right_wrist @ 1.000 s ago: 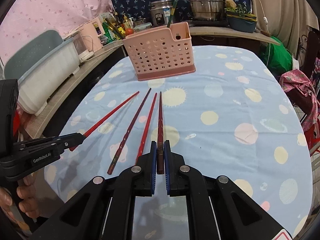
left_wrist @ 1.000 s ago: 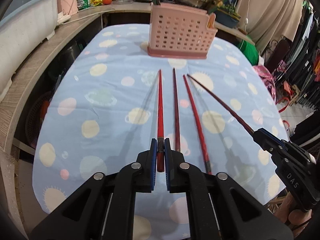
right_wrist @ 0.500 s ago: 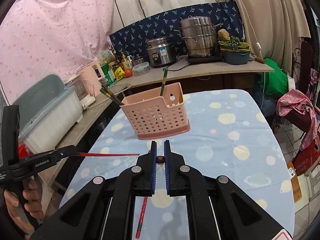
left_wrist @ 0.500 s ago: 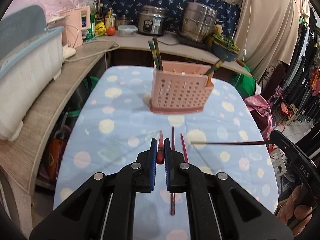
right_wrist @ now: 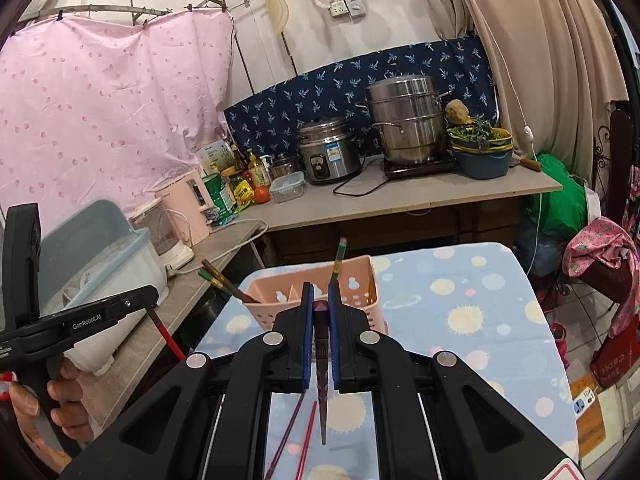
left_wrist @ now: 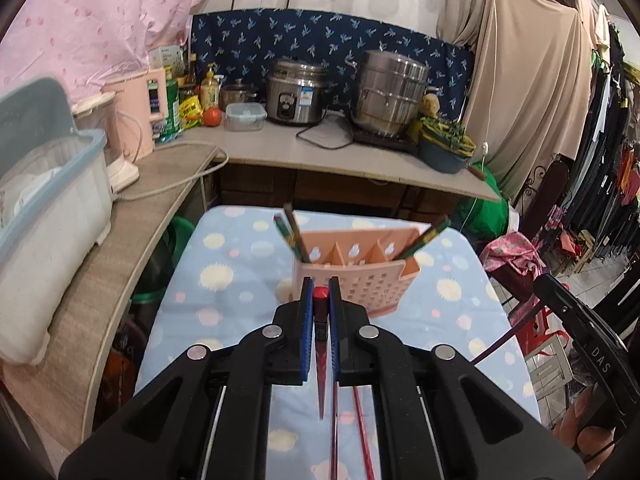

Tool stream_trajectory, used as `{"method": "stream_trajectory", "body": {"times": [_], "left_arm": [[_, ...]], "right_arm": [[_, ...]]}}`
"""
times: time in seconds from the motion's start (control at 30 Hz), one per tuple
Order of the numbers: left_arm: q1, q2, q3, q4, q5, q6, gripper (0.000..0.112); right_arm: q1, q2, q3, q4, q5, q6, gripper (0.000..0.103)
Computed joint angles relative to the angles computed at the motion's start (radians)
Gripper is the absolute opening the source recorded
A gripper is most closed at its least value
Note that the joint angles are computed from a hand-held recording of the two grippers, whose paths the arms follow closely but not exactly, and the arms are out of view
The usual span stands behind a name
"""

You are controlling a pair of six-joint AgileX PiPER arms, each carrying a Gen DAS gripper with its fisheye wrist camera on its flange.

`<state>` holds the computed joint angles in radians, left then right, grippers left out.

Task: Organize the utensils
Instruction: 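Carry both chopsticks into the pink basket and open both tools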

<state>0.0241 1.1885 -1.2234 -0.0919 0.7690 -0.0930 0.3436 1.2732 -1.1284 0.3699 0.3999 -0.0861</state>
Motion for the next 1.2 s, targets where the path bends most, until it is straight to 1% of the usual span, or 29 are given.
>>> {"method": "stream_trajectory", "body": {"times": [0.2,0.27,0.4,0.53,0.63,0.7,0.8,0.93,1.07,1.2], "left_arm": [[0.004,0.083,-0.182,-0.019,0.012,0.000,0.007],[0.006,0.113,-0.244,-0.010,0.009,-0.010,0.007],[0.002,0.180,-0.374,0.012,-0.003,-0.036,0.007],[-0.022,0.245,-0.460,0.101,-0.046,-0.104,0.007],[-0.019,0.294,-0.498,0.115,-0.072,-0.114,0.007],[-0.017,0.323,-0.516,0.120,-0.077,-0.118,0.007],[-0.008,0.366,-0.530,0.107,-0.082,-0.108,0.007],[-0.001,0.397,-0.507,0.090,-0.095,-0.096,0.007],[0.013,0.422,-0.487,0.044,-0.097,-0.075,0.007],[0.012,0.437,-0.470,0.043,-0.104,-0.074,0.007]], "right_arm": [[-0.053,0.088,-0.179,0.156,0.020,-0.114,0.007],[-0.068,0.128,-0.254,0.188,0.025,-0.124,0.007],[-0.075,0.215,-0.403,0.165,0.029,-0.081,0.007],[-0.086,0.311,-0.532,0.172,0.048,-0.047,0.007],[-0.078,0.383,-0.615,0.117,0.057,0.013,0.007],[-0.069,0.423,-0.654,0.074,0.066,0.053,0.007],[-0.054,0.478,-0.697,0.019,0.089,0.095,0.007],[-0.033,0.527,-0.708,-0.018,0.103,0.120,0.007],[-0.009,0.551,-0.683,-0.047,0.094,0.139,0.007],[0.008,0.571,-0.679,-0.081,0.095,0.150,0.007]]}}
